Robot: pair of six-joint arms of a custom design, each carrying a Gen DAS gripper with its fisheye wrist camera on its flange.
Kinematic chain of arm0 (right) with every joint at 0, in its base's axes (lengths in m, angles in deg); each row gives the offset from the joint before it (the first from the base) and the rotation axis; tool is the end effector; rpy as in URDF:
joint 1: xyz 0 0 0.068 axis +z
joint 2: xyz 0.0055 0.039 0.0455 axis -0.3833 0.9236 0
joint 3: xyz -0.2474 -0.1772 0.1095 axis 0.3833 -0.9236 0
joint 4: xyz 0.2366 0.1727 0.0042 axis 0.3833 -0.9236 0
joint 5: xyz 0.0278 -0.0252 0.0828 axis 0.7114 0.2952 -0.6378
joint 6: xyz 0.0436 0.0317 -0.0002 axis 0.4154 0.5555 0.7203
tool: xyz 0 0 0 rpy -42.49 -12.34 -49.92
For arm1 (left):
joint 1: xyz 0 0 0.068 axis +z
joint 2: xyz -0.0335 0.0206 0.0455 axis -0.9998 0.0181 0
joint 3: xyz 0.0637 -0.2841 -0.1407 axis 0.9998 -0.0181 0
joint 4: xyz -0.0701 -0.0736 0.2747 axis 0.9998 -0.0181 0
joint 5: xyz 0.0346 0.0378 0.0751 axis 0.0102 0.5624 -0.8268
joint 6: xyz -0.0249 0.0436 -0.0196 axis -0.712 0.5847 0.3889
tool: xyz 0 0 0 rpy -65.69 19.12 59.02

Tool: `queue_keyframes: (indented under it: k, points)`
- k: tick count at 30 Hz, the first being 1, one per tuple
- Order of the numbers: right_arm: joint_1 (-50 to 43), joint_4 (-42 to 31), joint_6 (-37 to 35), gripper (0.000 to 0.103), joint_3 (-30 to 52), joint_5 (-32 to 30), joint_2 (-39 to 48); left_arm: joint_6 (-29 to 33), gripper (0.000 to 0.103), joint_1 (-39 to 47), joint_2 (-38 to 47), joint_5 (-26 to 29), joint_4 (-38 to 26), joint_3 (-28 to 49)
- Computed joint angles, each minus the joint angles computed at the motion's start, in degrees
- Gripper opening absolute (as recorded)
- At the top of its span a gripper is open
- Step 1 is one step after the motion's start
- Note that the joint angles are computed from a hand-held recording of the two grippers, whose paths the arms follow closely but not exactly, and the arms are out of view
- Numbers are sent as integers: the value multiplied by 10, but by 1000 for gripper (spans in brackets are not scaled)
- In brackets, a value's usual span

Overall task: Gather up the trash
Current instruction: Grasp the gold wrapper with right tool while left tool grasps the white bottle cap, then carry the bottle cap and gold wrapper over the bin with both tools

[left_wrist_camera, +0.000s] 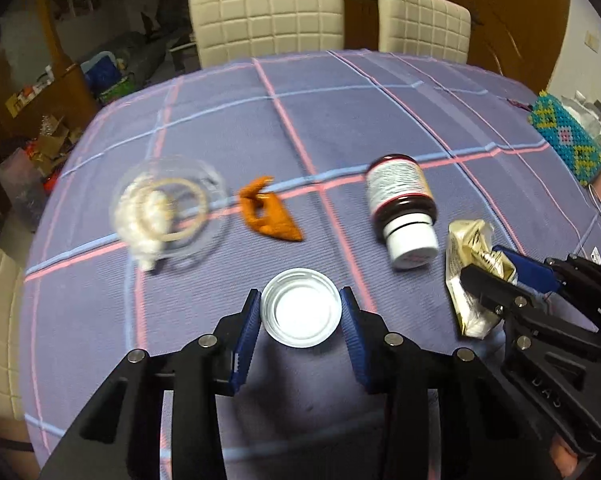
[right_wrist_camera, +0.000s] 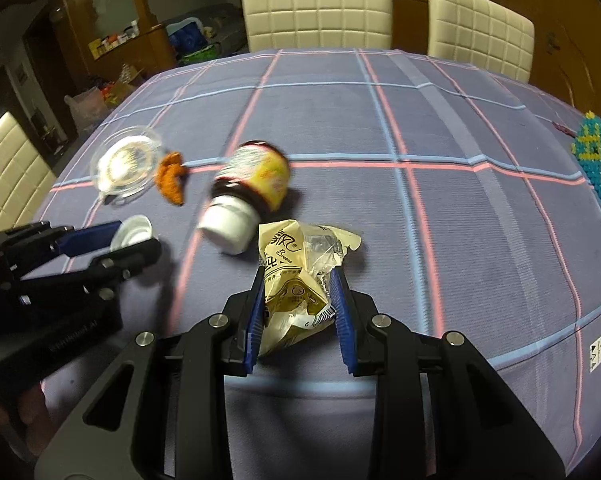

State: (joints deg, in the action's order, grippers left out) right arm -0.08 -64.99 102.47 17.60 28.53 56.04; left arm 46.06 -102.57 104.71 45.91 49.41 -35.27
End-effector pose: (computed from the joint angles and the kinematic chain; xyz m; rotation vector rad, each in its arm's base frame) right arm 0.2204 0.0858 0.1595 -0.0475 2.4886 0.1255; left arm 0.2434 -0.0589 0.1694 0.3681 2.5288 -0.0635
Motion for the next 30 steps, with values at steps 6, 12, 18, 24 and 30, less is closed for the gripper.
queue_keyframes:
  k: [6, 12, 18, 24, 30]
  points:
    - [103, -31, 39, 33, 15, 50, -14, 27, 39, 66, -67, 12, -27, -27]
    - [188, -58, 73, 33, 42, 93, -10, 74, 39, 159, -131, 52, -62, -47]
    - [262, -82, 105, 33, 75, 131, 11, 122, 39, 252, -170, 97, -87, -54]
    - [313, -105, 122, 33, 112, 160, 38, 177, 39, 358, -180, 154, -106, -52]
    - [350, -122, 132, 33, 153, 174, 75, 227, 39, 450, -169, 200, -113, -45]
